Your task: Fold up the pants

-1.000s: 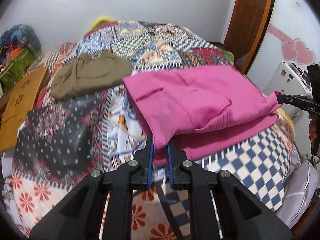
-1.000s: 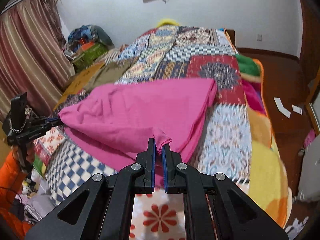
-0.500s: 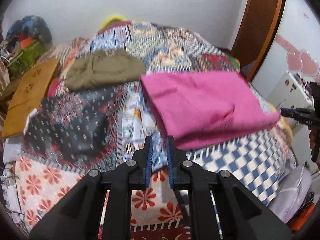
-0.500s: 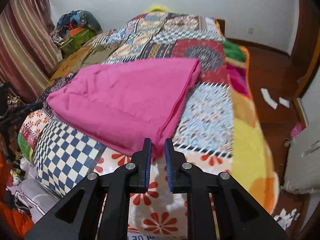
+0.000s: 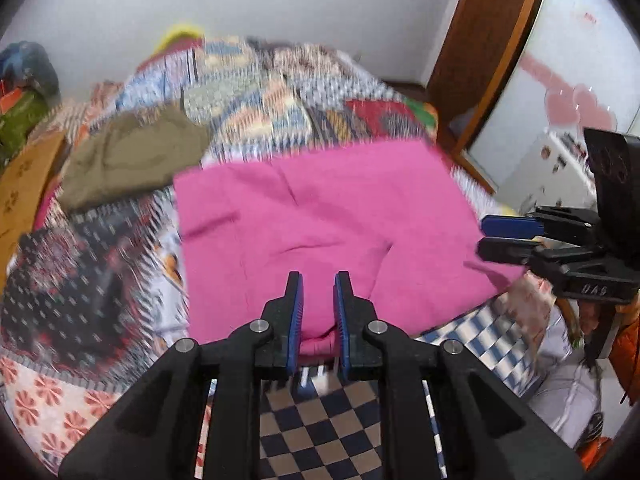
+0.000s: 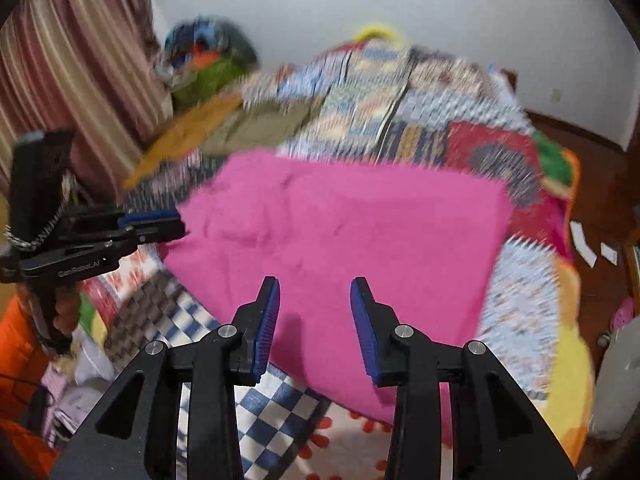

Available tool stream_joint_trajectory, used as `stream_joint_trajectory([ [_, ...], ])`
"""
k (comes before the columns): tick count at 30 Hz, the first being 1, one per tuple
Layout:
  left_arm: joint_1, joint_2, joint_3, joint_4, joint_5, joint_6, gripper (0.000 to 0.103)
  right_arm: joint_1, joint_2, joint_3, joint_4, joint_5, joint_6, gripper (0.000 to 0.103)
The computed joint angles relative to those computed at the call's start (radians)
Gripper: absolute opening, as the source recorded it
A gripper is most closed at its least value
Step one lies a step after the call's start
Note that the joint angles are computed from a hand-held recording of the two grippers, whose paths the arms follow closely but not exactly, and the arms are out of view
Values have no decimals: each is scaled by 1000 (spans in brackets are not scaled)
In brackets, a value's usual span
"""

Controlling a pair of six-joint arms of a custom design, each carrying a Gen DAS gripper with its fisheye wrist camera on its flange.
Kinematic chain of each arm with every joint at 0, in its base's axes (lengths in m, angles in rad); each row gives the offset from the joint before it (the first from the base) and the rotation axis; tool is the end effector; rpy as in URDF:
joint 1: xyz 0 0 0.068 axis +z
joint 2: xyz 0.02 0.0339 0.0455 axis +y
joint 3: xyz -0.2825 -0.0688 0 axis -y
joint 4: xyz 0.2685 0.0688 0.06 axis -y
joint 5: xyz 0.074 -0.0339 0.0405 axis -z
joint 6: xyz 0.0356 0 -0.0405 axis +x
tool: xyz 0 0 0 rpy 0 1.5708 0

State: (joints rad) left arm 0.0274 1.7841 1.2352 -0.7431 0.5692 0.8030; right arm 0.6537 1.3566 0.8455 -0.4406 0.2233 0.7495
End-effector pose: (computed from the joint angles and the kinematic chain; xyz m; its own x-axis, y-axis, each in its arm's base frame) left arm 0.3692 -0.0091 0.2007 -0.5774 0.5904 -0.5639 0.7784 0.6066 -0.1619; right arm 0.2323 0.1680 0.2220 -0.8078 0.2181 -0.5477 0.0810 0.9613 0.2633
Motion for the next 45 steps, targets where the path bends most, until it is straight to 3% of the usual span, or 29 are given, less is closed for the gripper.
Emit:
stream_joint_trajectory([
  [3, 9, 23, -43, 33, -34, 19, 15, 7, -17, -84, 51, -16, 25, 34],
  [7, 50, 0, -83, 43, 0, 79, 15, -10, -119, -157, -17, 0, 86, 38],
  [13, 72, 27, 22, -93, 13, 104, 16, -85, -252, -204, -189, 14, 108, 38],
  [14, 73, 22, 45, -103, 18, 102, 19, -98, -281, -206, -215, 26, 104, 38],
  [17, 59, -6, 70, -31, 23, 41, 49, -161, -316, -188, -219, 33, 68, 38],
  [18, 53, -3, 88, -12, 30, 18, 53, -185, -322, -183, -211, 36, 51, 38],
  [22, 7, 61, 212, 30, 15, -97, 54, -305, -273, -143, -121, 10, -47, 38],
  [27, -75, 209, 371, 80, -70, -227, 54, -395, -120, -65, 1, -40, -137, 38],
  [29, -108, 295, 459, 42, -90, -251, 54, -428, -59, -42, 49, -89, -176, 38],
  [33, -142, 444, 615, -79, -102, -263, 43, -480, 69, -7, 142, -205, -188, 38],
  [36, -150, 495, 648, -96, -138, -282, 39, -494, 106, -4, 163, -194, -181, 38],
  [41, -104, 491, 655, -60, -119, -292, 39, -544, 38, -46, 148, -167, -194, 38],
  [45, -70, 564, 781, -98, -149, -311, 39, -581, 44, -34, 95, -157, -229, 39],
])
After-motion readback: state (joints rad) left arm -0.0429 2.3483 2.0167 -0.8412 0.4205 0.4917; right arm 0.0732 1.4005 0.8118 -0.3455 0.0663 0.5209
